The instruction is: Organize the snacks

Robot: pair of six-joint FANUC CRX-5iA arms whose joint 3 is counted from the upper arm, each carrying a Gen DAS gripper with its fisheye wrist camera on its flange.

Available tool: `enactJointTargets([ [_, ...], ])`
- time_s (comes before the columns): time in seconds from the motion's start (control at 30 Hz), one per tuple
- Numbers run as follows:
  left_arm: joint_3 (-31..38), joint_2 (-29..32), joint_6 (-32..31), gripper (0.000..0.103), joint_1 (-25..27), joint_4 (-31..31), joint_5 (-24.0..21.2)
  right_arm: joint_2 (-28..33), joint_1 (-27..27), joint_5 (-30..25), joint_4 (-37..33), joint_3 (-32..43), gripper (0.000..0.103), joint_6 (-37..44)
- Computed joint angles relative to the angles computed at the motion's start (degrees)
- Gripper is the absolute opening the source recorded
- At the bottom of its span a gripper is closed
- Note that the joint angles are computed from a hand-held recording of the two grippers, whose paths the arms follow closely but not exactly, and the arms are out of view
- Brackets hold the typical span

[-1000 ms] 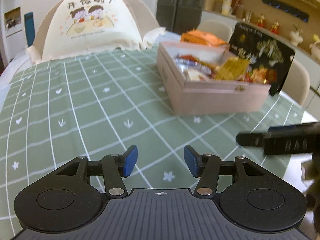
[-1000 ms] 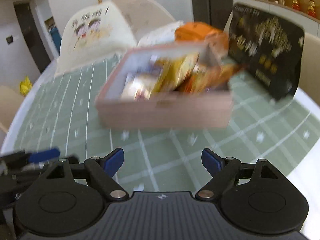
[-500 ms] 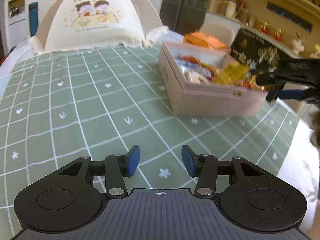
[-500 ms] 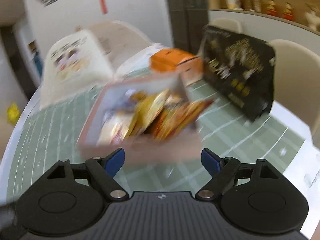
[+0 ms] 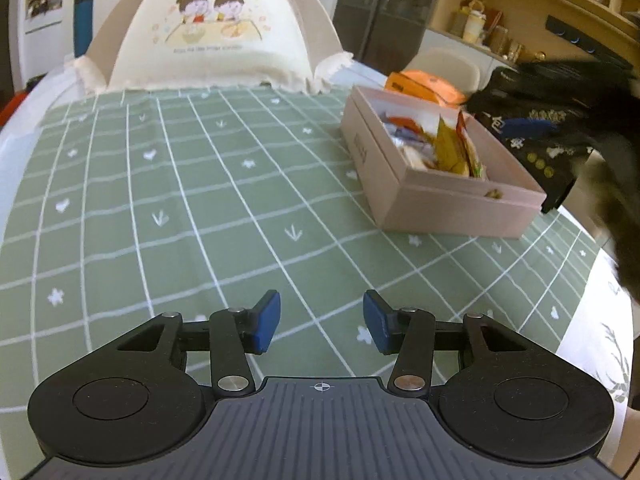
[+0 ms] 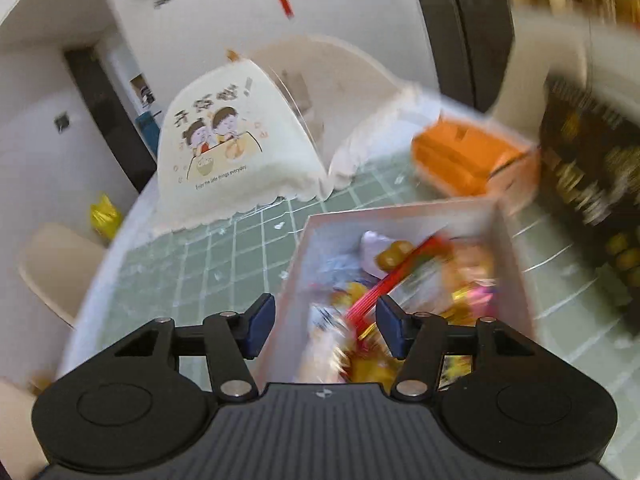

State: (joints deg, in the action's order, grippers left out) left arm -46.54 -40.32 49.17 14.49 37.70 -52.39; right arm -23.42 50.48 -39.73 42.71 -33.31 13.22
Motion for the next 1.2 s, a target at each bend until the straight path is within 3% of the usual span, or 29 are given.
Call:
enactJointTargets([
  [0.03,-0.37,0.02,0.36,0.052,-0.92,-0.18,0.72,-1.91,2.16,-2.03,3.65,-2.27,0.072,-2.65],
  [0.1,-0.84,0.14,1.38,0.052,-3.41,-1.42,3.01,-5.93,8.62,-8.77,10.43,-7.4,0.084,-9.31],
  [0.2,-0.68,0.69,4.54,0.052,-7.62,-5.21,7.09,-8.19,15.58,-16.46,13.78,-11.85,0.085,-14.94],
  [0.33,0.14,1.99,6.33,0.054,-11.77,-9.05,11.03,-7.11,20.45,-21.14,6.59,-12.29,0.085,-16.72],
  [0.5,-1.64,2.43,7.61,0.061,-16.53,-11.54,19.45,-3.38,20.7,-23.09,5.52,-12.27,0.086,-19.68],
  [0.57,-1.52,2.68,11.0,0.061,-18.21,-14.61,22.09,-1.09,20.63,-24.89,6.46,-11.8,0.091,-20.06],
  [0.63,-1.05,3.06,12.89,0.061,-18.62,-15.84,22.44,0.07,20.09,-25.68,7.57,-12.07,0.103,-21.51],
  [0.9,-0.55,3.8,14.59,0.062,-19.33,-17.27,23.54,-0.86,18.44,-21.97,13.46,-16.33,0.103,-25.33],
  [1.2,-1.29,3.61,12.77,0.062,-18.98,-15.57,23.95,-1.48,19.5,-22.98,15.31,-17.66,0.103,-27.7],
])
